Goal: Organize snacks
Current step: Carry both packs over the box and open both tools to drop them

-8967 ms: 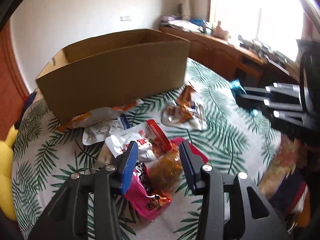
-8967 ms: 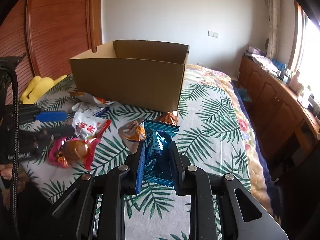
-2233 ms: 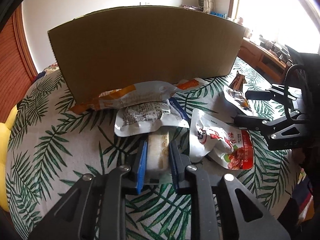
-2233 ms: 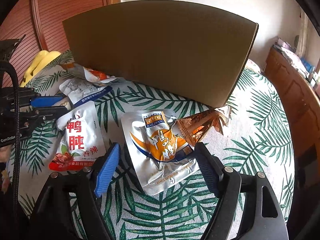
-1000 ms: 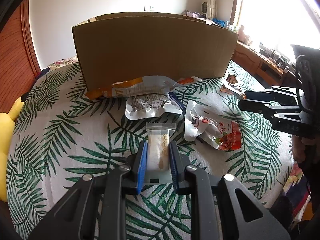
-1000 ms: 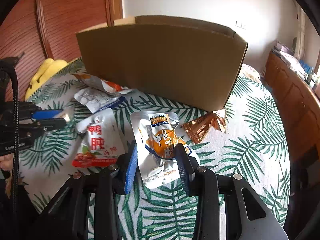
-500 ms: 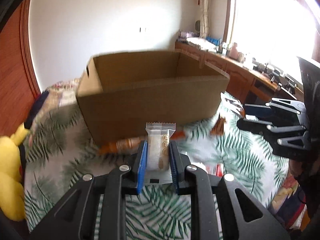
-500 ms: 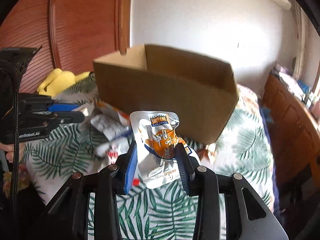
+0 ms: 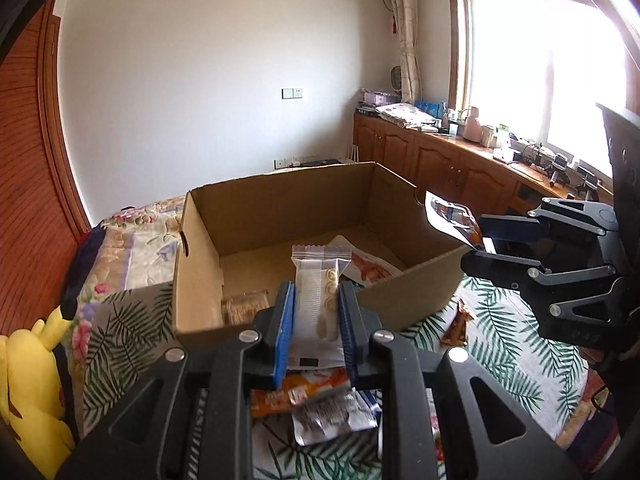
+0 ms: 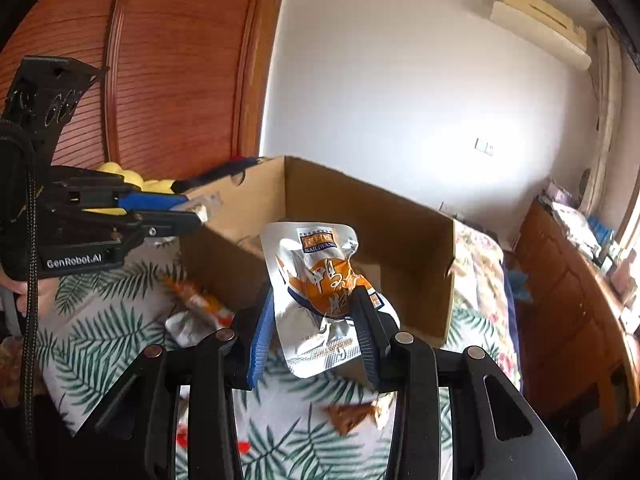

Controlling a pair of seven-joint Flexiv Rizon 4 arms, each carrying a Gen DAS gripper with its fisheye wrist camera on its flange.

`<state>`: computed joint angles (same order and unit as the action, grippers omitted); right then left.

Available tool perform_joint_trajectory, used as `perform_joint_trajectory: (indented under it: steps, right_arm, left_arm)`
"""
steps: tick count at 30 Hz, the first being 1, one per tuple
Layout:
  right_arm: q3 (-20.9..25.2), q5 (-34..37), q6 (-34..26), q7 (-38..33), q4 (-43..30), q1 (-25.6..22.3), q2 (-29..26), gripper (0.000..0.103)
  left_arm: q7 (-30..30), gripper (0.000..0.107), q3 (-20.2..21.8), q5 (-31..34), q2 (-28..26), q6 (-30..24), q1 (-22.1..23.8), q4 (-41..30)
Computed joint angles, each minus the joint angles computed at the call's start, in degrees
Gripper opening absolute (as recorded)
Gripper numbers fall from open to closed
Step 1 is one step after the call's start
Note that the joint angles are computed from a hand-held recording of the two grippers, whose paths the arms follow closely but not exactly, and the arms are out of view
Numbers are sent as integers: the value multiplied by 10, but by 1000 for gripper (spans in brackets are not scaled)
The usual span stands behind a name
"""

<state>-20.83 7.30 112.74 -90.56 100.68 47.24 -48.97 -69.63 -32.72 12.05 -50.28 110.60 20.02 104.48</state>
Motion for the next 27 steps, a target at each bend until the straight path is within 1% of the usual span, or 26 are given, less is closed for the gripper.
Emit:
perform_joint_trajectory:
  steps: [6, 16, 21, 27]
  right_arm:
    - [0, -21, -22, 10, -50, -16, -22, 38]
    - [19, -71, -46, 44, -123, -63, -62, 38]
    - [28, -91, -55, 62, -142, -82, -74, 38]
    - [41, -113, -68, 85, -168, -103, -89, 38]
  left_arm:
    - [15, 19, 8, -17, -18, -21, -18, -44]
    - [47, 19, 41, -76, -52, -57, -72, -124]
    - [59, 20, 58, -106, -67, -72, -98, -156]
    - [74, 20, 68, -133, -82, -92, -116, -182]
